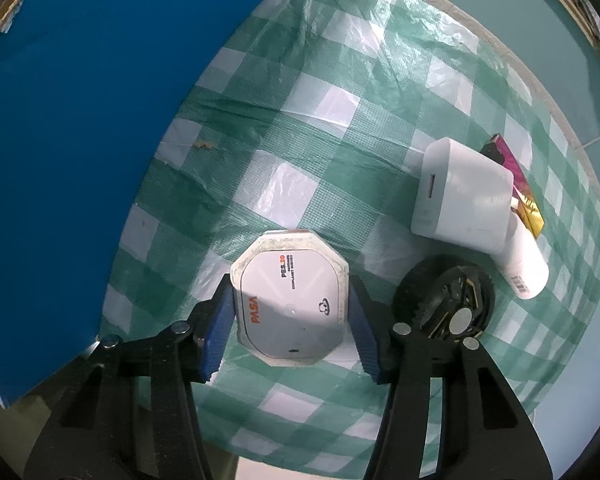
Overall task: Organize rigid objects
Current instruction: 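Lift the octagonal device with the right tool and carry it over the box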
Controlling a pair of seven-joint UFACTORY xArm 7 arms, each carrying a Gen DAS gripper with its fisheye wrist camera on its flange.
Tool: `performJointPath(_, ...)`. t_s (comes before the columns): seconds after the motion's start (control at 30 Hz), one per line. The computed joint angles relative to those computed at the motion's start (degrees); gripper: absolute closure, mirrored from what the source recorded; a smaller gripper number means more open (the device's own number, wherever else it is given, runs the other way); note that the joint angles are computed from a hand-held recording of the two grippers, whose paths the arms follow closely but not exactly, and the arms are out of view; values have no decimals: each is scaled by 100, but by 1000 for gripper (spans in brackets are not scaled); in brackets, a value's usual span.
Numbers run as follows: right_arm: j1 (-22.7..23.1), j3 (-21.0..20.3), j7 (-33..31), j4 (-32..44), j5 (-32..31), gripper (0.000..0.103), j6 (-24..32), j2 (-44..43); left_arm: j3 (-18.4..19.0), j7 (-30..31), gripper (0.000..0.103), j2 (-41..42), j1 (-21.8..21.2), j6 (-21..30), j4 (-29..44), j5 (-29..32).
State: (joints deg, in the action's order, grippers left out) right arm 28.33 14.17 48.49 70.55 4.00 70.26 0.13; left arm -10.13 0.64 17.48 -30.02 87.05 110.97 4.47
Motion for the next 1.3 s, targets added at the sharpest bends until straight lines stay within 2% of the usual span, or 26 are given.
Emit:
performJointPath(0.2,-136,-78,-67,-553,353,50,-359,-421,2,3,100,39,-7,6,47,2)
performJointPath(0.4,-220,-79,29,-585,384,50,-276,-611,8,9,100,45,-13,14,58,5)
performJointPath(0.47,-249,-91,-3,-813,438,50,-296,-855,9,7,99,45,-13,13,59,2)
performJointPath(0.63,-355,-126,-31,-676,469,50,-113,-1030,10,23,100,77,-18,29,101,9)
performJointPath(0.83,-513,-173,-87,-29,333,50,366,-966,16,41,100,117,-37,44,166,22)
performJointPath(1.13,-572,-129,-106,960,33,50,770,-621,25,39,100,135,-46,52,191,17)
performJointPath(1.3,-553,-152,-243,1430,-126,50,820,-367,27,44,100,135,-48,56,193,24)
